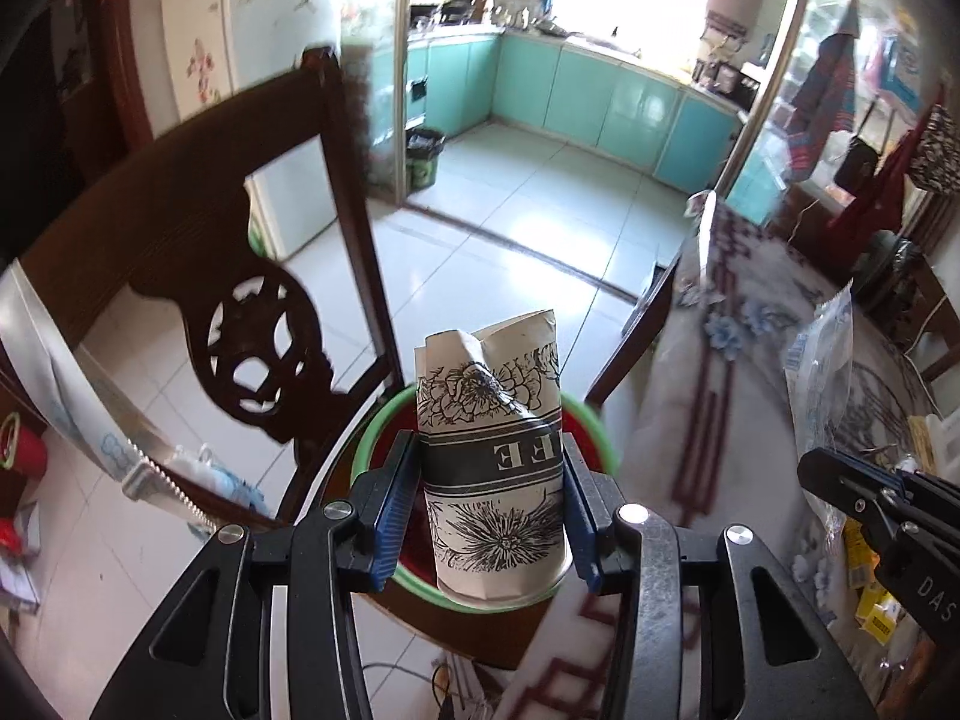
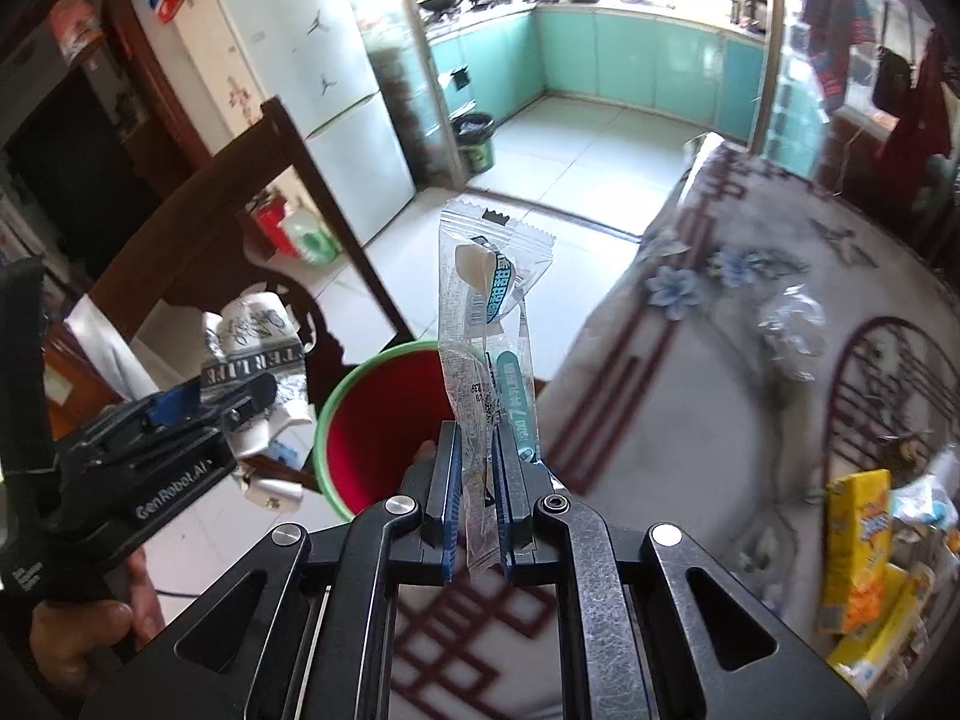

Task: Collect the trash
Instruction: 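Carry cup and wrapper over the red bucket and open both tools, then grasp yellow iced-tea carton with left tool while right tool grasps yellow box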

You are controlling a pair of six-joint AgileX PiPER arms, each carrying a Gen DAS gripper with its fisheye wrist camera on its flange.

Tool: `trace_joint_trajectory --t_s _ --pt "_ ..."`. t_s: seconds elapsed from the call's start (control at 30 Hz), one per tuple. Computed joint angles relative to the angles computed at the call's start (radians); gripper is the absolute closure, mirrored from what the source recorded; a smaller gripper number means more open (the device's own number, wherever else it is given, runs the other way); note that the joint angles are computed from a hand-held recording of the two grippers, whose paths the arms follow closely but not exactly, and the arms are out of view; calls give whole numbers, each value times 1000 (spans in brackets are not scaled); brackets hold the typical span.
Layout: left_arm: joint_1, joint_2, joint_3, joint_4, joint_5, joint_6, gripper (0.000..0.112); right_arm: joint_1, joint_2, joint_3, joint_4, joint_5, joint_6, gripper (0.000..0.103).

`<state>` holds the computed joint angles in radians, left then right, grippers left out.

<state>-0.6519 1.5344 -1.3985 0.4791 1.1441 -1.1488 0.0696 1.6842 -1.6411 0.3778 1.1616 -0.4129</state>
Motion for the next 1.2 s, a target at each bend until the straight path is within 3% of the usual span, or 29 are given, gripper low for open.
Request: trace_joint_trajectory --t_s 0.37,0.63,0.67,0.73,0.83,0.87,0.9,1.07,1.2 --pt "104 44 60 -95 -89 93 69 97 90 -59 -41 14 50 93" --pt "129 76 45 -115 -99 125 67 116 108 -82 -64 9 60 92" --pt "129 86 36 -114 -92 128 63 116 109 -84 -67 8 60 92" --pt "128 101 19 -104 -71 123 52 118 108 -86 -73 8 61 88" --pt "123 95 25 -85 -73 99 50 121 89 -71 -92 -18 73 60" --pt "119 97 19 -77 -63 94 50 121 74 -59 -97 -37 72 46" --pt "118 98 18 -74 -57 93 49 122 64 -52 -104 -52 69 41" --pt "90 84 5 -45 -34 56 49 123 29 -38 -126 -75 52 41" --pt "37 84 -65 12 29 28 49 87 -5 -13 -104 -85 22 41"
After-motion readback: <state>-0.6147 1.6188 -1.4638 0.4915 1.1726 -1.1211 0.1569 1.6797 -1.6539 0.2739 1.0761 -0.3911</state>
